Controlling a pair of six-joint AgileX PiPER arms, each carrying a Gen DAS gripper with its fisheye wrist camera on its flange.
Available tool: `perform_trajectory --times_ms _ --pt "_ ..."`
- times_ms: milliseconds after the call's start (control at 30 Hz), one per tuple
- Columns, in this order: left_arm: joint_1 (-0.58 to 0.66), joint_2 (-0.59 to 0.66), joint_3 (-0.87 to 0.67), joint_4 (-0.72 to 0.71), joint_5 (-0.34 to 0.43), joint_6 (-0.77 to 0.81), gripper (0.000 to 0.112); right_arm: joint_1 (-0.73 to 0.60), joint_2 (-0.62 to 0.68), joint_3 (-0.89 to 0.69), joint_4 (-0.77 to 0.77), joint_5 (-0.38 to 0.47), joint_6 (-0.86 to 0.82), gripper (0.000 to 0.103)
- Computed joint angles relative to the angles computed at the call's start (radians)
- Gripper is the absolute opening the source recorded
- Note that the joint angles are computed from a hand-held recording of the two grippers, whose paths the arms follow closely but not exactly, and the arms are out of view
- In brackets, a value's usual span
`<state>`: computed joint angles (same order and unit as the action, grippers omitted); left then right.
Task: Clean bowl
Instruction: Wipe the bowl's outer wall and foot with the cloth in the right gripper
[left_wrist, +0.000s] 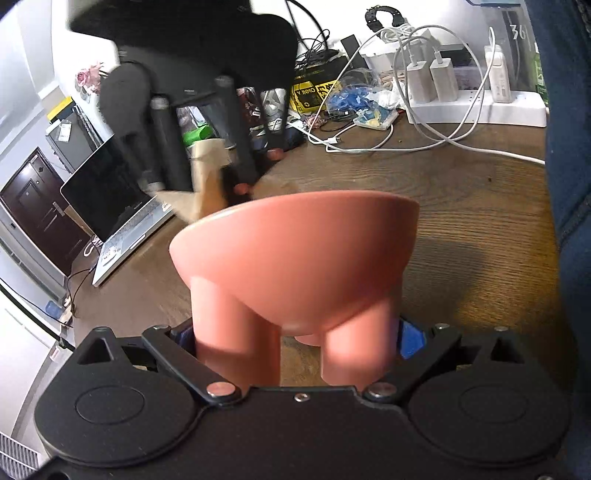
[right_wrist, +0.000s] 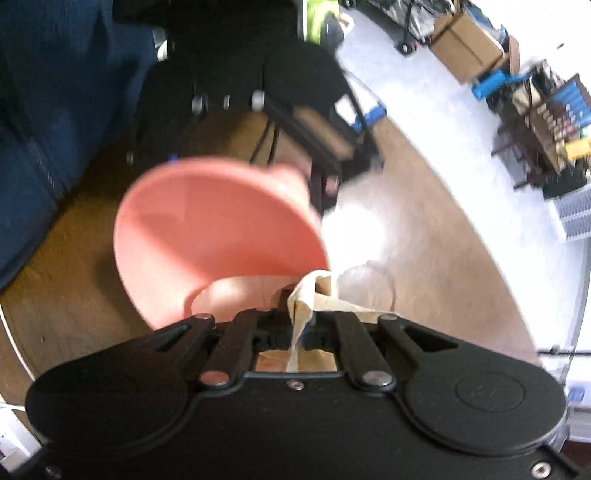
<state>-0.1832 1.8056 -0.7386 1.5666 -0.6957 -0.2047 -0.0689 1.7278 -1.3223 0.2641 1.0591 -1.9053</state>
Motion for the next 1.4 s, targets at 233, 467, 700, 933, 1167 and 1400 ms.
perform_trajectory --times_ms 233,467,700,933,1167,1400 --pt "-0.004 0.003 -0.015 0.015 -0.002 -0.025 0.096 -0.019 -0.068 0.146 -0.029 -0.001 0.019 0.004" --pt "-0.011 0.000 -0.020 0.027 0.004 -0.024 0.096 0.028 -0.132 0.185 0.085 0.108 0.062 0.004" --pt "-0.017 -0.001 -0.017 0.030 0.023 -0.025 0.096 0.074 -0.104 0.090 0.213 0.058 0.103 0.004" --pt "-0.006 -0.004 0.017 -0.038 0.014 0.063 0.096 0.018 -0.017 -0.029 0.160 0.038 0.164 0.004" --pt "-0.003 0.001 0.001 -0.016 0.006 0.021 0.096 0.067 0.022 0.009 0.061 -0.033 0.303 0.004" --pt "-0.008 0.005 -0.006 -0.015 -0.001 0.021 0.096 0.046 -0.070 0.181 0.041 -0.056 0.300 0.004"
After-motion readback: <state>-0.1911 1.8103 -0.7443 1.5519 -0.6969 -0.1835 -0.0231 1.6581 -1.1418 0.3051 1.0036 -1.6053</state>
